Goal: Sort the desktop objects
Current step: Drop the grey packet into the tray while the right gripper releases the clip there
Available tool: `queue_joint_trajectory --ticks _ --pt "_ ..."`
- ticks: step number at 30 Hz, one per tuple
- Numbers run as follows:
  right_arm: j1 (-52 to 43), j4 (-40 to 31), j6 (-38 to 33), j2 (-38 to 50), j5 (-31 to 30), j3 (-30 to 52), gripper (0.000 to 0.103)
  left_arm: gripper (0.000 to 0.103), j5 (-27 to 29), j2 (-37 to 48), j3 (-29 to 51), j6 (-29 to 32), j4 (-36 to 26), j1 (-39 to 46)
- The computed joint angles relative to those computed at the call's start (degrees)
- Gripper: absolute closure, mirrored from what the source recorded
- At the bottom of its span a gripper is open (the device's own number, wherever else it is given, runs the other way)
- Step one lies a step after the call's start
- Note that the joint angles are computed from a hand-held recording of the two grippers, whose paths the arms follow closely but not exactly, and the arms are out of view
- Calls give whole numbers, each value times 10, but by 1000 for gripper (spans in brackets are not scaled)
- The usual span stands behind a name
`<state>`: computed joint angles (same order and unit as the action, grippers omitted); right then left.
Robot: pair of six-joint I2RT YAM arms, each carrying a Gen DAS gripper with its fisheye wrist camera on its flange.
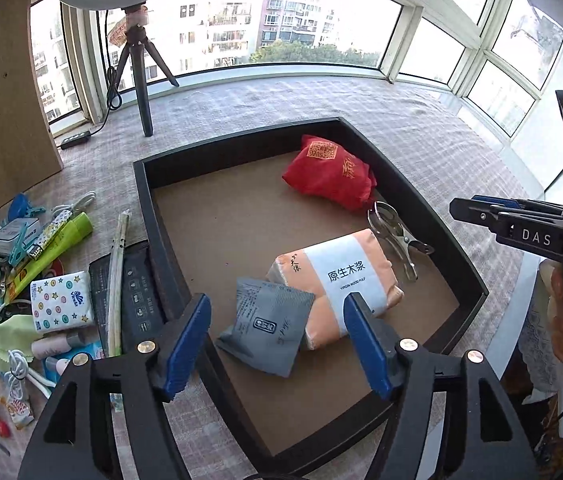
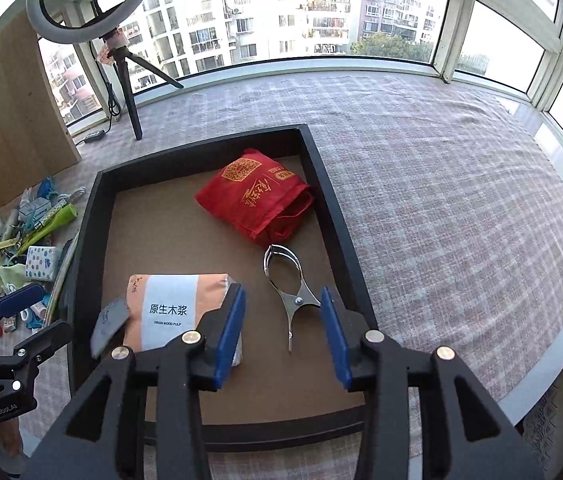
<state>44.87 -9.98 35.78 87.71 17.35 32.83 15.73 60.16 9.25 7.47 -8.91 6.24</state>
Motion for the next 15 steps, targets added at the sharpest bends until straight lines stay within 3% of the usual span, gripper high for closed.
queue_joint_trajectory --ticks 7,11,15 --pt "64 27 -1 23 36 20 64 34 25 -27 -2 88 -46 127" --pt "116 31 -21 66 52 65 64 34 58 -6 6 201 -66 272" --pt "149 34 -34 117 26 125 64 34 97 92 46 331 -66 450"
